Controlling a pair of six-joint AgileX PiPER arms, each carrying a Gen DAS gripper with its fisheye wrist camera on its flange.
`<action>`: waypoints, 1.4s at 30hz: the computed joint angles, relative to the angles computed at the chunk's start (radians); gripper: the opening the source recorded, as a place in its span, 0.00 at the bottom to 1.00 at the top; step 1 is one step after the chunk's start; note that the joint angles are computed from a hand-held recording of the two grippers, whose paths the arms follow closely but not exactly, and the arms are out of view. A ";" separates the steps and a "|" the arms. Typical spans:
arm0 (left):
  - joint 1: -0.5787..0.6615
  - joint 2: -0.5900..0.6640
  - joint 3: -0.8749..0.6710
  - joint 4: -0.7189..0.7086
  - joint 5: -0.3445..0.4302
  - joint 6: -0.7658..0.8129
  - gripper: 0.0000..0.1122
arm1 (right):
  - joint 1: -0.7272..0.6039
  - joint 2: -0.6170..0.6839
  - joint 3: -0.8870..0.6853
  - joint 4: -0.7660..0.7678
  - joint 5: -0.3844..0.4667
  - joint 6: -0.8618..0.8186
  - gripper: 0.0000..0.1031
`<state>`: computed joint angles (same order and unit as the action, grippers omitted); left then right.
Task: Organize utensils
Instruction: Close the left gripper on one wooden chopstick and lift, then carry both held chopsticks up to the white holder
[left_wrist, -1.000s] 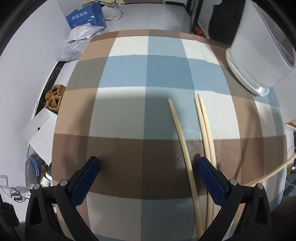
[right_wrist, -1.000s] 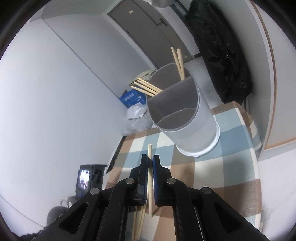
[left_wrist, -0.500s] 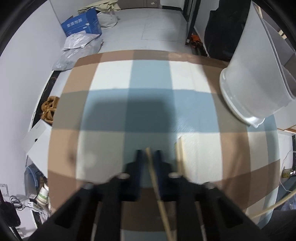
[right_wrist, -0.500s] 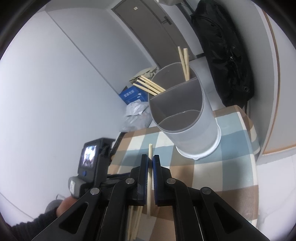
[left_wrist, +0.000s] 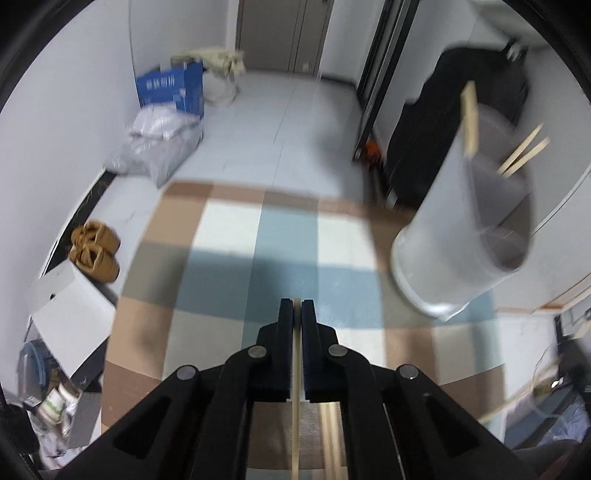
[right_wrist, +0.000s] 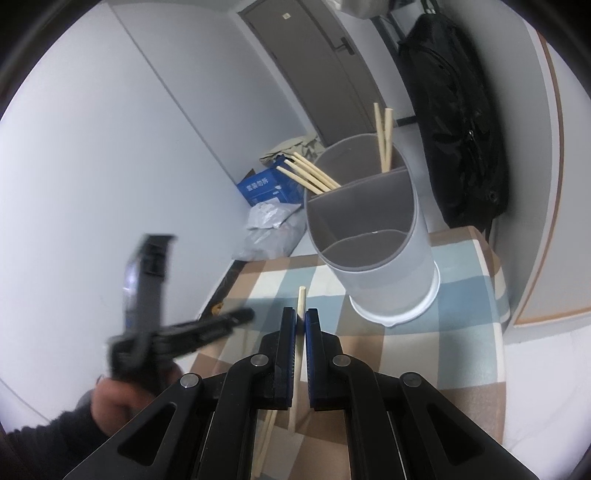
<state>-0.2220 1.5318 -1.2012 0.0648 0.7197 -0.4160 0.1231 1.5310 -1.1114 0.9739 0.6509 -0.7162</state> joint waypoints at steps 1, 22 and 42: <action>-0.006 -0.035 0.018 0.010 -0.014 -0.013 0.00 | 0.007 -0.009 0.008 0.002 -0.009 -0.009 0.04; -0.037 -0.150 -0.015 0.024 -0.027 0.083 0.00 | 0.162 -0.097 0.046 -0.250 -0.195 0.190 0.04; -0.068 -0.022 -0.327 -0.032 0.118 0.145 0.00 | 0.008 -0.053 -0.204 -0.298 -0.030 0.261 0.04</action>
